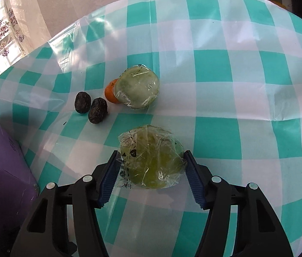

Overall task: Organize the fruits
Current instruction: 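Grasp the plastic-wrapped green fruit with the right gripper while the left gripper holds the orange, then carry the orange with the left gripper while the right gripper carries the wrapped green fruit to the box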

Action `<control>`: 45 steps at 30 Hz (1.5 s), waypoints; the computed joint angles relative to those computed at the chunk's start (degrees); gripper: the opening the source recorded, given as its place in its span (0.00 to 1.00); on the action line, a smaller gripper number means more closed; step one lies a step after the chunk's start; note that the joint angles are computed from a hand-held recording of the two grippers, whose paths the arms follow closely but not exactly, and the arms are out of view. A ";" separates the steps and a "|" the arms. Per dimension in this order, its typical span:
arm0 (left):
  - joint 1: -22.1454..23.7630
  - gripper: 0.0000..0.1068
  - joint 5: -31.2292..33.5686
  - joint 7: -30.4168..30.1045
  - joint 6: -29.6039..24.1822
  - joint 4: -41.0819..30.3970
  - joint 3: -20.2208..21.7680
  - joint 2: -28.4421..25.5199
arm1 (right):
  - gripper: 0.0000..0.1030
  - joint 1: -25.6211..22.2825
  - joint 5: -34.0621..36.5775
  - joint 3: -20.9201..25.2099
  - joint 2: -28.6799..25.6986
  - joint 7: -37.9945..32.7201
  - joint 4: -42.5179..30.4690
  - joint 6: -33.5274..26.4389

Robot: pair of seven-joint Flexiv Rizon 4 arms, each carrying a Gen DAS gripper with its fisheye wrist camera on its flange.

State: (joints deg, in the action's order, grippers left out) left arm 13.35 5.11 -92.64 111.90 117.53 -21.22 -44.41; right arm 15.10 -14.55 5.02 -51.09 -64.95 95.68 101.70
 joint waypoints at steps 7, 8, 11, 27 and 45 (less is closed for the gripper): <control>0.02 0.34 0.09 -0.05 -0.04 0.00 0.00 0.02 | 0.58 3.45 5.05 -3.85 4.94 -0.78 12.80 8.25; 0.04 0.34 0.10 -0.06 -0.04 0.03 -0.02 0.04 | 0.58 3.25 5.31 -3.31 5.35 -1.02 14.11 9.44; 0.05 0.34 0.12 -0.06 -0.07 0.07 0.00 0.10 | 0.58 2.85 6.34 -2.41 6.52 -1.44 17.80 12.31; -0.65 0.34 2.09 -0.80 3.67 4.33 0.96 1.94 | 0.58 5.89 11.76 -3.48 8.57 -1.79 24.79 17.57; -12.77 0.34 0.77 -0.85 16.37 16.33 14.02 7.75 | 0.58 7.16 11.96 -0.65 11.24 -5.33 31.32 19.84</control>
State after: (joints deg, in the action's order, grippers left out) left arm 0.58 5.88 -93.49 128.27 133.86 -7.20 -36.66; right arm 22.27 -2.59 4.37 -39.84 -70.28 127.00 121.54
